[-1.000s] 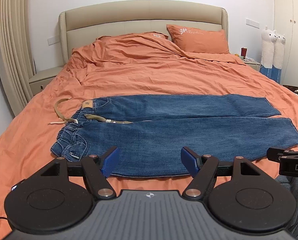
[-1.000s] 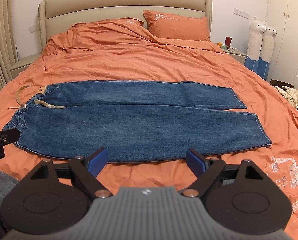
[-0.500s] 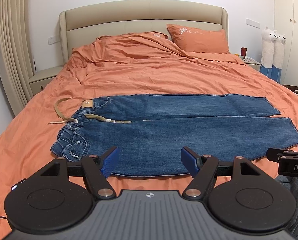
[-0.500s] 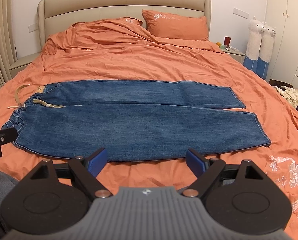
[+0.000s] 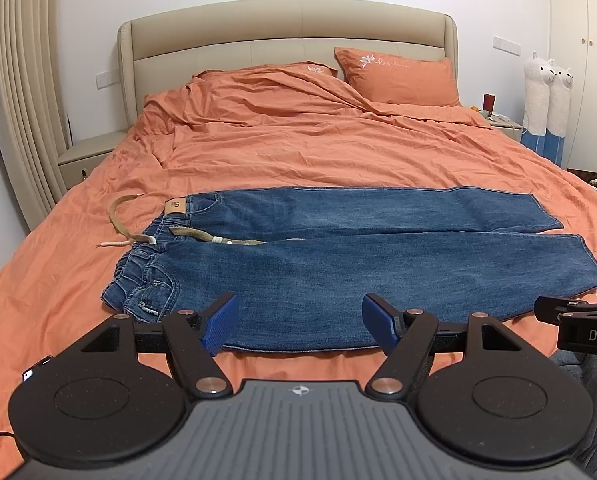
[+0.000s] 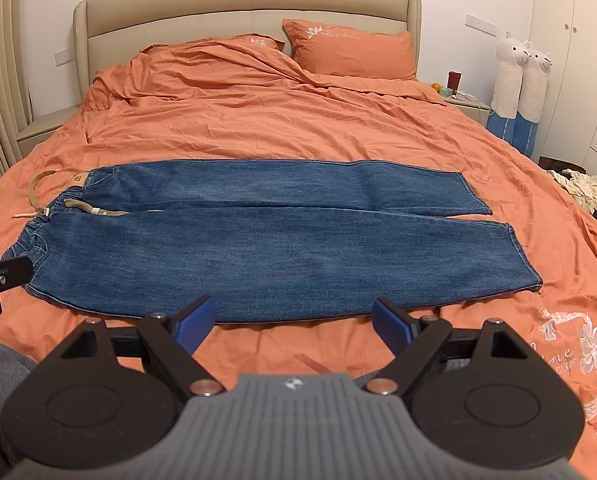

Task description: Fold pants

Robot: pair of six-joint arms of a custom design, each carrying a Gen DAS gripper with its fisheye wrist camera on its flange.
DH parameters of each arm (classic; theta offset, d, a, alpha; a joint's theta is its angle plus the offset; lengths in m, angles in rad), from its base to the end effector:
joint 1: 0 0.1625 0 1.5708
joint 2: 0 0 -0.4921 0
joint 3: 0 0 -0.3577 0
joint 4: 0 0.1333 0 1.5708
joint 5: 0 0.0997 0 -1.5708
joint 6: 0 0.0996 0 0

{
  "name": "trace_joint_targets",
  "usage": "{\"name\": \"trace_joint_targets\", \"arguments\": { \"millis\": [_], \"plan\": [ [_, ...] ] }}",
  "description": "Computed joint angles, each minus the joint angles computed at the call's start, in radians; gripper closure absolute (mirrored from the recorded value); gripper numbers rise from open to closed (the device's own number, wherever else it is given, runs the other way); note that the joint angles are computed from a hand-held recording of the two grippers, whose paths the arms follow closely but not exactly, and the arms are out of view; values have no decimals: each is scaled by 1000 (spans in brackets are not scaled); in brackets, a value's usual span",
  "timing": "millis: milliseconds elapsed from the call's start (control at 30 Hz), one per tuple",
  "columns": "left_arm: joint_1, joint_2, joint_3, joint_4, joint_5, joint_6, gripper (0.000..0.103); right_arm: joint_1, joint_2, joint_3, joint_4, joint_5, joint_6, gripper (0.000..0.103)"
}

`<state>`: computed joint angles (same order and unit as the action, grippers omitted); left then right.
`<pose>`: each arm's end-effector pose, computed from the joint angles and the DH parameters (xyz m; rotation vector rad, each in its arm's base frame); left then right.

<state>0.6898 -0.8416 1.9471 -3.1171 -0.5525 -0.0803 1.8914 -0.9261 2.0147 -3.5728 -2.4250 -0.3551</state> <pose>-0.3247 -0.5506 0.2051 0.6108 2.1572 -1.0162 0.2362 -0.5267 0.2779 0.2515 -2.1240 1.0090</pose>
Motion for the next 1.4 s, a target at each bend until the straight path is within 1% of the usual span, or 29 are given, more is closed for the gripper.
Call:
{"name": "trace_joint_targets", "arguments": {
  "millis": [933,1167,1400],
  "plan": [
    [2,0,-2,4,-3,-2,20,-4,5,3,-1,2,0,21],
    [7,-2,25,-14,-8,-11,20,-8,10,-3,12,1,6,21],
    [18,-7,14,14,-19,-20,20,-19,20,-17,41,-14,27,21]
  ]
}}
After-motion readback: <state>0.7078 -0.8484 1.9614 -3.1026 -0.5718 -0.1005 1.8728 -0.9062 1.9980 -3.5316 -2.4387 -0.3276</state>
